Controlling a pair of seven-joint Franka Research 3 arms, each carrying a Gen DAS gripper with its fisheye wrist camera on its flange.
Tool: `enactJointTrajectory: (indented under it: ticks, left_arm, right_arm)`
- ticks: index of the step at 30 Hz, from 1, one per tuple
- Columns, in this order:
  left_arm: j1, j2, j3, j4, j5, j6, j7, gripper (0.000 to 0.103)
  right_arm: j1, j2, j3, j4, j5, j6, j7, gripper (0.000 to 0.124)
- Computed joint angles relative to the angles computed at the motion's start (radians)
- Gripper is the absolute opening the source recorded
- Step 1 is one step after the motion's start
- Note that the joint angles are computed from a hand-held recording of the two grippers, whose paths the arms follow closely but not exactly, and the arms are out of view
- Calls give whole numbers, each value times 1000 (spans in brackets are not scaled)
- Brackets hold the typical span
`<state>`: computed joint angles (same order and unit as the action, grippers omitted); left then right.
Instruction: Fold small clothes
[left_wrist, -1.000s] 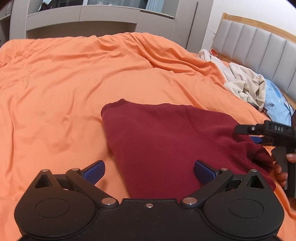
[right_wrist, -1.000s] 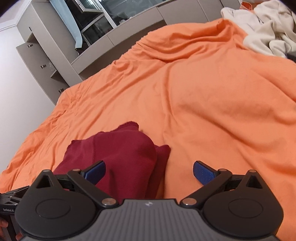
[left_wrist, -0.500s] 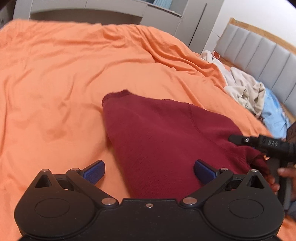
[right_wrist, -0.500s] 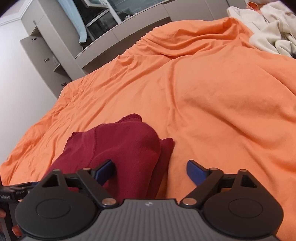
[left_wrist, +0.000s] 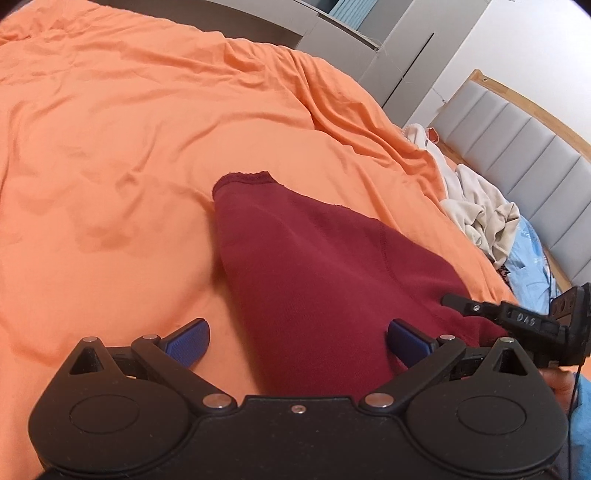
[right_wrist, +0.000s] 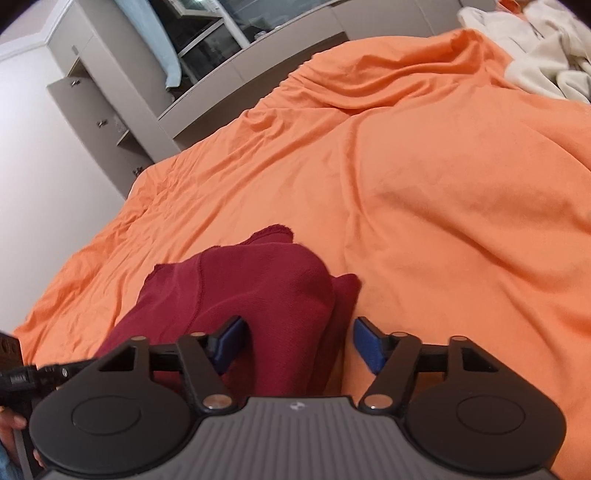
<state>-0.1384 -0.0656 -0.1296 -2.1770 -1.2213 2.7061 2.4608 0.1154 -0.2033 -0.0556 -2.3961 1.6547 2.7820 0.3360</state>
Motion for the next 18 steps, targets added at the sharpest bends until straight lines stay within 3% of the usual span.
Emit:
enactJointTrajectory:
  ticks: [3,9,18]
  left_arm:
    - [3,6,4,8,-43,-19,34,102]
    - [13,15,-3,13,-29,-30,14,102]
    - [6,12,-10,1,35,-5,-11,102]
  right_arm:
    - [6,4,8,0,-12,11,-3,66]
    - [-7,34,-14,6,-30,-65,88,68]
    - [-3,31,1,6,-7,-39,83,69]
